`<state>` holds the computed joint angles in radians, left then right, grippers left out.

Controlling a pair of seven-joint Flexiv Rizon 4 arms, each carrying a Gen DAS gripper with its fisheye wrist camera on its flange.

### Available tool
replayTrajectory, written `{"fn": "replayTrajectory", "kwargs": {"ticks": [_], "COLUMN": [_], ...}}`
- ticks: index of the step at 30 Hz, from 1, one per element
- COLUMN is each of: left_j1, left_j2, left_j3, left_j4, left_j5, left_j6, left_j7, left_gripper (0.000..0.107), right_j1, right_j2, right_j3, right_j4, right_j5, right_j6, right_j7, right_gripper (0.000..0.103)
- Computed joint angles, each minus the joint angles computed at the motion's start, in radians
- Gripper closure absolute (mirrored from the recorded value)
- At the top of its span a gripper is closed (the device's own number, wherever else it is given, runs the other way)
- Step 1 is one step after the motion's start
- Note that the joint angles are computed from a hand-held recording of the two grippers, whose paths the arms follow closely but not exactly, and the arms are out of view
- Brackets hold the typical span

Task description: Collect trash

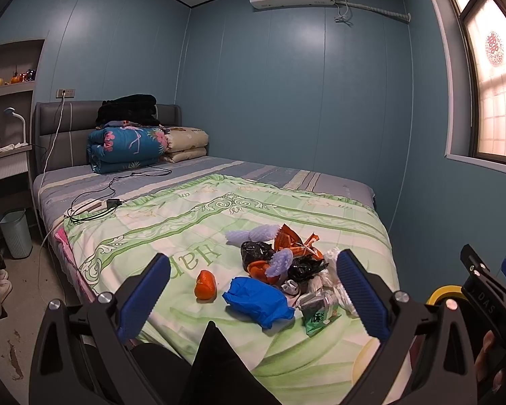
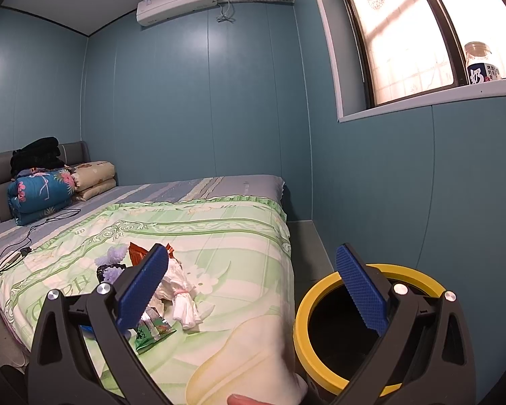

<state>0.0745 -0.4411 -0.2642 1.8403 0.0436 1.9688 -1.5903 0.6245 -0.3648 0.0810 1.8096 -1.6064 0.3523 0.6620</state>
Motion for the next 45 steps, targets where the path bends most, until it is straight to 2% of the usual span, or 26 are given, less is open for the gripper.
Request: {"fn": "replayTrajectory", "kwargs": {"ticks": [37,45], "left_j1": [-0.008,-0.033], "left_j2": [0.001,-0.011], "left_j3": [0.008,0.054], "left_j4": [0.001,-0.005], "left_j5": [-0.008,-0.040], "left_j6": [-0.003,0.000], "left_j7": [0.008,0.020], "left_gripper": [0.012,0.012], "right_j1": [-0.001,-0.030], "right_j2": [0.001,0.000], "right_j3": [0.001,-0.009], "right_j4": [0.001,-0.002], "right_j5": [0.004,-0.020], "right_j6": [0.008,0.074], "right_j7": [0.001,-0.002], "right_gripper": [0.008,0.008]}}
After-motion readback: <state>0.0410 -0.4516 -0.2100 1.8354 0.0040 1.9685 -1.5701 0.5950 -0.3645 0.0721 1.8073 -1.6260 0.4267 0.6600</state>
